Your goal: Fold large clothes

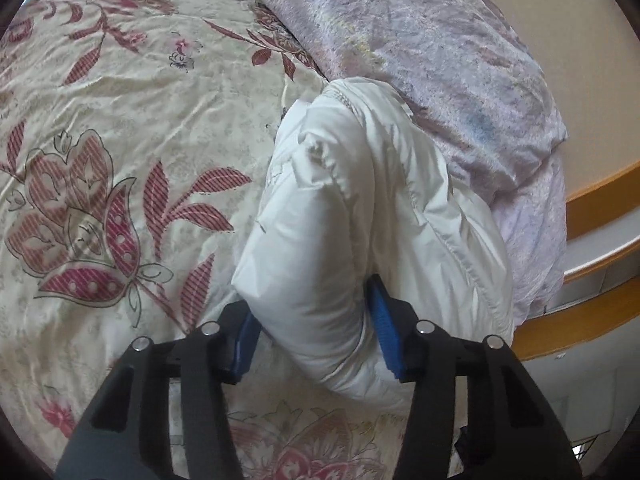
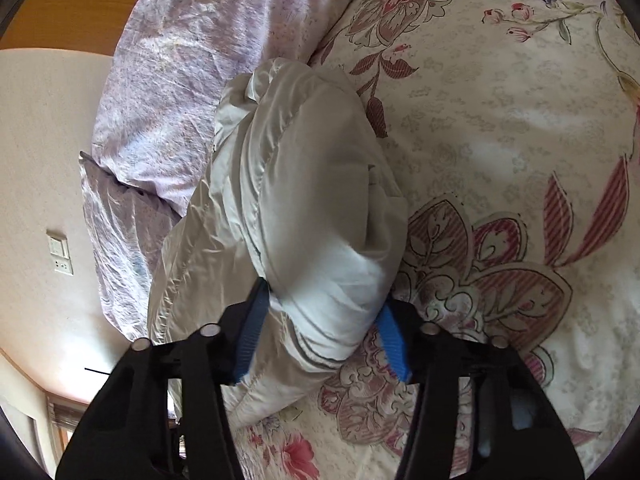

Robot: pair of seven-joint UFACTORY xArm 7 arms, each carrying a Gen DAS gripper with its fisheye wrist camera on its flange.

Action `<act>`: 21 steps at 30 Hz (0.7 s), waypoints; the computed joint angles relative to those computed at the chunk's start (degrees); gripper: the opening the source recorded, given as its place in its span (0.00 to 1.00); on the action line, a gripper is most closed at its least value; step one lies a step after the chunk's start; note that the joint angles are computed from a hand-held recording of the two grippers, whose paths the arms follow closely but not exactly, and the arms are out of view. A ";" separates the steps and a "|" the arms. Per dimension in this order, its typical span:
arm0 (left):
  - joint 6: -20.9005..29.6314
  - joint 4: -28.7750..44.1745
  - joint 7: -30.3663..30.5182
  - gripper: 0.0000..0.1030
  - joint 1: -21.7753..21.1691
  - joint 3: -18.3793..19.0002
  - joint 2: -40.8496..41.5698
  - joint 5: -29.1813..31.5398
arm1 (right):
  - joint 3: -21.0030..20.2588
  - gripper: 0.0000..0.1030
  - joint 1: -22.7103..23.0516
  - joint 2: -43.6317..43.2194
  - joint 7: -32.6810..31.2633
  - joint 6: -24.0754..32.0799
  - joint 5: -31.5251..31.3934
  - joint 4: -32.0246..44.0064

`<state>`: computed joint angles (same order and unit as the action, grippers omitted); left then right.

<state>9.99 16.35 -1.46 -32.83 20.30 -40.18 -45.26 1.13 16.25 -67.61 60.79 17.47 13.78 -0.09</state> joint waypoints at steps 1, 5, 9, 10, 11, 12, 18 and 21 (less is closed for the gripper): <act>-1.73 -0.07 1.75 0.41 -3.23 3.21 -0.50 -2.31 | 0.29 0.41 -0.20 -0.41 -0.01 0.06 -0.21 -0.31; -6.97 -1.46 6.68 0.29 -12.35 12.48 -5.22 -4.72 | -1.14 0.28 0.45 -2.74 -0.91 -1.99 0.07 -1.92; -6.25 -2.14 4.34 0.22 -10.07 10.97 -6.80 -0.83 | -0.48 0.24 0.45 -4.97 -1.23 -0.71 -0.45 -1.77; -5.97 -2.14 3.78 0.21 -9.38 10.59 -7.19 0.22 | -0.17 0.24 0.60 -5.79 -1.09 -0.11 -0.54 -1.67; -5.33 -2.45 3.16 0.21 -7.82 9.64 -8.07 1.44 | 0.08 0.23 0.90 -6.78 -0.95 0.54 -0.58 -1.60; -4.33 -2.90 2.49 0.20 -5.75 8.42 -9.19 2.72 | 0.30 0.23 1.27 -7.36 -0.87 1.04 -0.64 -1.37; 9.38 -7.34 0.60 0.20 12.31 3.75 -20.92 9.89 | 3.62 0.22 6.93 -16.41 -0.01 9.32 -1.16 -0.88; 21.84 -9.97 1.46 0.20 25.40 4.12 -29.68 13.93 | 6.16 0.22 11.45 -22.73 1.78 14.58 -0.78 -1.80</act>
